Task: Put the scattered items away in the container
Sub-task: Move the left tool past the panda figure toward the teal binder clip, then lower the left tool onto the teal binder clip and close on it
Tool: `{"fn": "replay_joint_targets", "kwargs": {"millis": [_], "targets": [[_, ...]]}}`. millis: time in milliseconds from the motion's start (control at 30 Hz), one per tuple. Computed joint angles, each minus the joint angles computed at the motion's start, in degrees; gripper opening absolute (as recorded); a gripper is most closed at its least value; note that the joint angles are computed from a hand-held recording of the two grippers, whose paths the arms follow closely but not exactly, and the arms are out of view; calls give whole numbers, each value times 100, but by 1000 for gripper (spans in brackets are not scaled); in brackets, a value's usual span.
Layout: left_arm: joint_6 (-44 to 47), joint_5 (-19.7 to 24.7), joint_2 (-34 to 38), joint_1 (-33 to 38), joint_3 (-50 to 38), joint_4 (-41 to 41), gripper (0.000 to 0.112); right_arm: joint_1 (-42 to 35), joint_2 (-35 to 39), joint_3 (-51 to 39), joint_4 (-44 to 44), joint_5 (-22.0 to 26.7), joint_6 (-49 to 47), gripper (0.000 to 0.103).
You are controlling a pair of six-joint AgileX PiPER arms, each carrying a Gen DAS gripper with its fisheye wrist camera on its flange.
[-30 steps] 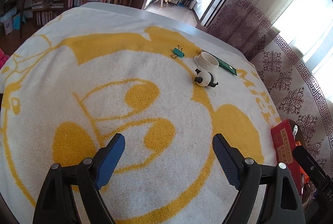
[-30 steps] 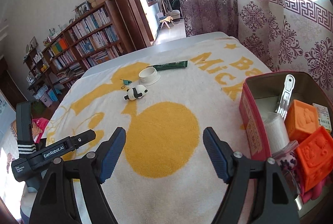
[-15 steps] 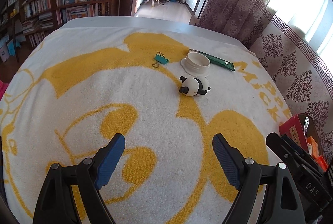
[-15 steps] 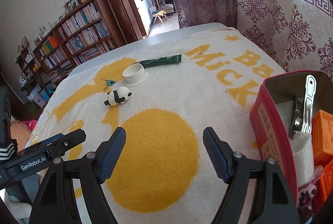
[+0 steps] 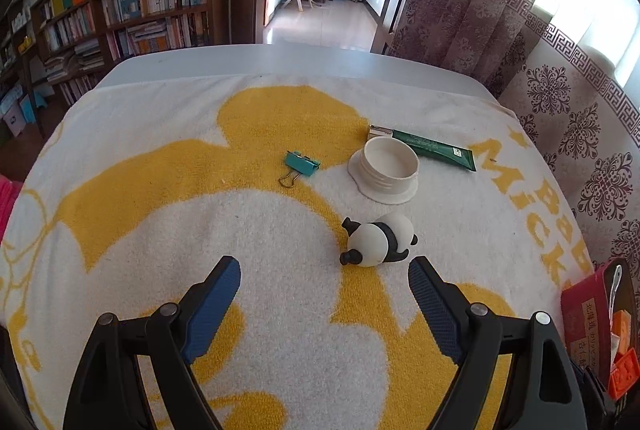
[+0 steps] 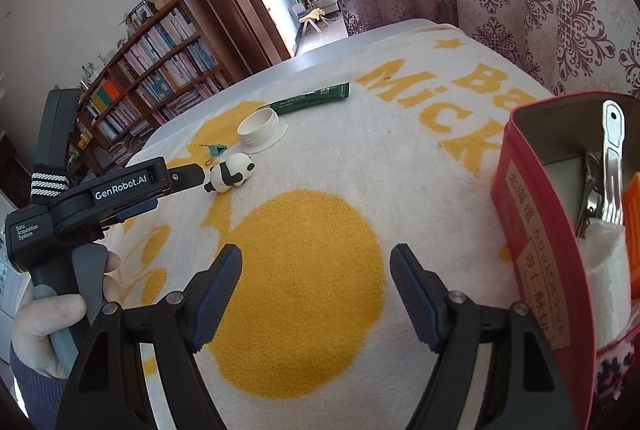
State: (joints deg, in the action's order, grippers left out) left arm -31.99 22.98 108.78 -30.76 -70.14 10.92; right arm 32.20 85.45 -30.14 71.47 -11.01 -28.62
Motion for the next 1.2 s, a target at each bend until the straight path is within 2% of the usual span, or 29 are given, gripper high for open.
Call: {"fn": "replay_joint_targets", "kwargs": {"millis": [167, 367, 500, 700, 733, 833, 900, 933, 1000, 1067, 1133, 1200], "targets": [[33, 283, 444, 130, -585, 71, 88, -95, 48, -6, -600, 237, 587, 80], [-385, 312, 936, 282, -1077, 827, 88, -87, 99, -53, -1232, 393, 1123, 80], [-108, 281, 1267, 394, -1423, 950, 88, -117, 185, -110, -1471, 506, 1326, 80], [363, 303, 1714, 442, -1900, 1134, 88, -52, 294, -196, -458, 476, 294, 80], [563, 235, 1731, 483, -1911, 944, 88, -34, 305, -207, -249, 453, 84, 80], [1327, 112, 1754, 634, -1964, 172, 76, 84, 364, -281, 782, 308, -959, 80], [1912, 61, 1775, 698, -2008, -352, 62, 215, 422, -360, 1587, 137, -1788, 80], [2030, 37, 1767, 687, -2001, -412, 59, 282, 454, -396, 1866, 42, -2088, 80], [2148, -37, 1713, 607, -1915, -366, 40, 410, 526, -470, 2245, -153, -2497, 80], [1988, -80, 1653, 441, -1819, 12, 28, 509, 594, -536, 2487, -317, -2771, 80], [1489, -62, 1628, 299, -1769, 651, 28, 542, 632, -582, 2656, -388, -2957, 80], [1704, -127, 1587, 353, -1708, 374, 28, 514, 625, -571, 2581, -362, -2882, 80]]}}
